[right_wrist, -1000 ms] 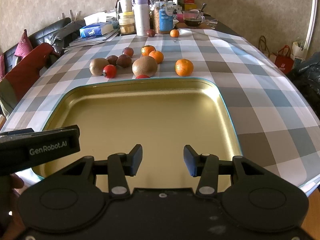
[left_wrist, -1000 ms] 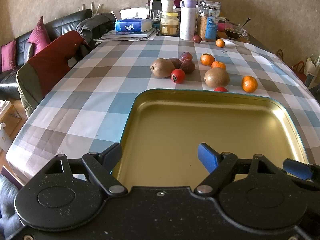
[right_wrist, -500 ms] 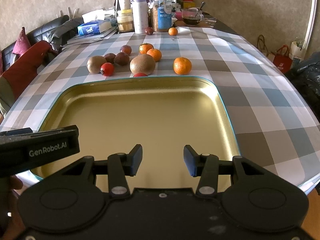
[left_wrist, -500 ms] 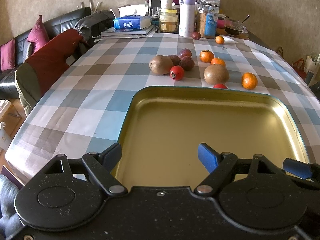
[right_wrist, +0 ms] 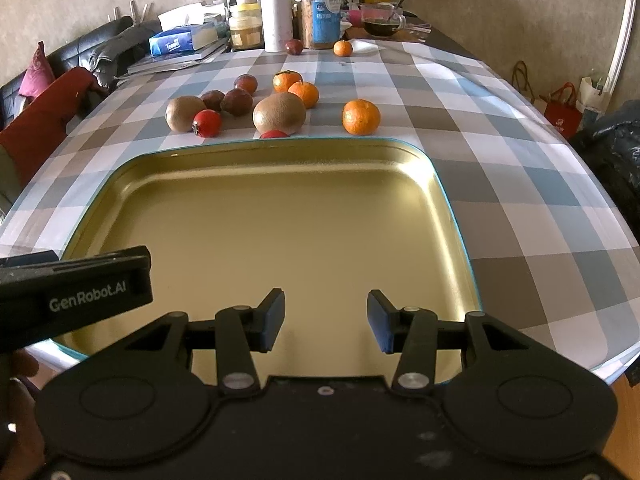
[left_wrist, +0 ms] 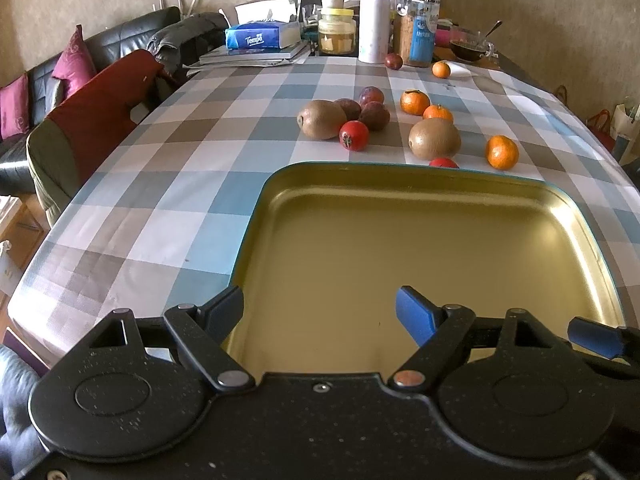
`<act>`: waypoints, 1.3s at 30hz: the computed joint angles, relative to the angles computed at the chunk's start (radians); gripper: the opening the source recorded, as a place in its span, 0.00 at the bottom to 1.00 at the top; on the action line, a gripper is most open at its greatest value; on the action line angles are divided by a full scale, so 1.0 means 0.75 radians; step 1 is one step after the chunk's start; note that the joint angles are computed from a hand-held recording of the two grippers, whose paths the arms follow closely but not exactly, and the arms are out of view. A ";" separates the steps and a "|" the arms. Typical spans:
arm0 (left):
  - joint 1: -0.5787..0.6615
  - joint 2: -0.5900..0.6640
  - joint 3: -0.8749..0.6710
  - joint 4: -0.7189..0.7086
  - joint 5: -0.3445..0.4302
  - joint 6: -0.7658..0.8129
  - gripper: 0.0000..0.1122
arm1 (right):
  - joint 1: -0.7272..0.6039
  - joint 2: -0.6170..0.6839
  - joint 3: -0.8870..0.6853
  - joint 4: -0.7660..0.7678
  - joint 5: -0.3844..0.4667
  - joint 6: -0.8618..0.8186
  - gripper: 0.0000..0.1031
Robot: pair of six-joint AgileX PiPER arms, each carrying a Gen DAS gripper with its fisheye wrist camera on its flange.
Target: Organize fruits
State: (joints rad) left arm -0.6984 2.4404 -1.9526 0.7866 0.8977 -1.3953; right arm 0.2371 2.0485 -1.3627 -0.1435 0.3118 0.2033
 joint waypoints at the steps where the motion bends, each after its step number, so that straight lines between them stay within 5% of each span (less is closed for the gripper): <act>1: 0.002 0.001 -0.001 -0.005 -0.001 0.004 0.74 | 0.003 0.001 -0.004 -0.011 0.007 0.012 0.47; 25: 0.066 0.037 -0.051 -0.141 -0.041 0.122 0.69 | 0.001 0.145 -0.212 0.028 0.184 -0.044 0.47; 39: 0.114 0.114 -0.252 -0.246 0.047 0.296 0.69 | 0.006 0.248 -0.450 0.053 0.416 -0.071 0.47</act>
